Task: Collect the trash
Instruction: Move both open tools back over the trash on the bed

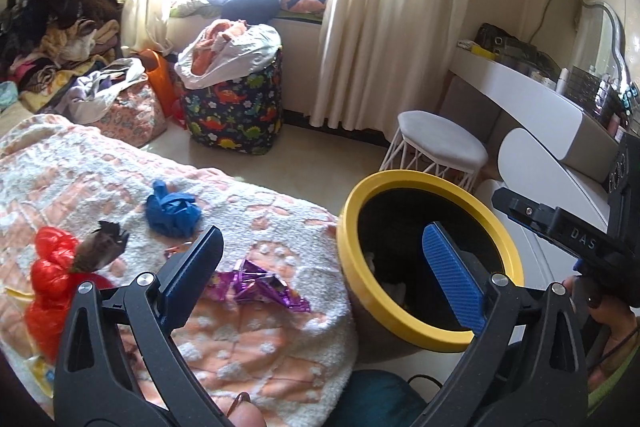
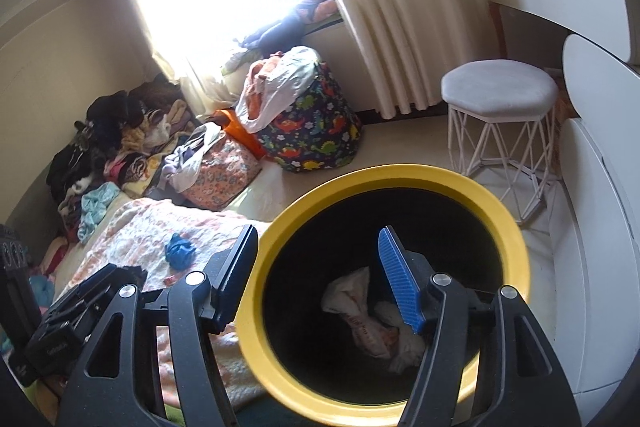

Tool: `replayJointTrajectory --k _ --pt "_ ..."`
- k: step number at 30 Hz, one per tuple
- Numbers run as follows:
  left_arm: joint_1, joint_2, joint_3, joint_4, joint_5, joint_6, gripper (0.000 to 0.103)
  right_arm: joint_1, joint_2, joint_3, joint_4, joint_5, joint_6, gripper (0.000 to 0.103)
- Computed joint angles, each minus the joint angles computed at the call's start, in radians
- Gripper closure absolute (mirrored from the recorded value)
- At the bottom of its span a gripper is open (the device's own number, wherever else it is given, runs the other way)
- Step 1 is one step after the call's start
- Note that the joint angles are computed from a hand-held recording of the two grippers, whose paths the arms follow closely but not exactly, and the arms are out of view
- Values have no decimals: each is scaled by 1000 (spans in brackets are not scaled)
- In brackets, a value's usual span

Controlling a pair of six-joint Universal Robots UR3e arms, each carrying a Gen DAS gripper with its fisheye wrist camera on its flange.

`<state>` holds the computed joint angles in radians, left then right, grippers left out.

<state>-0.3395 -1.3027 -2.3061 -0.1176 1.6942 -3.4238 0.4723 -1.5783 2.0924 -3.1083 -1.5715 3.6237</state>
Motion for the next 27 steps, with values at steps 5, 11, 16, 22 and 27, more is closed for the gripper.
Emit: replayJointTrajectory --k 5,11,16,22,27 --pt "70 104 -61 -28 -36 8 11 57 48 -59 10 -2 -7 42" --pt "157 225 -119 -83 -76 20 11 131 110 -142 31 -19 -22 41" --pt "258 347 -169 -153 -133 41 11 195 167 -209 46 -32 -35 41" --pt "425 538 -222 -295 -245 92 11 255 225 -282 76 -34 -53 41" --pt "663 793 -245 -550 -417 188 11 305 274 -346 110 -39 -62 41"
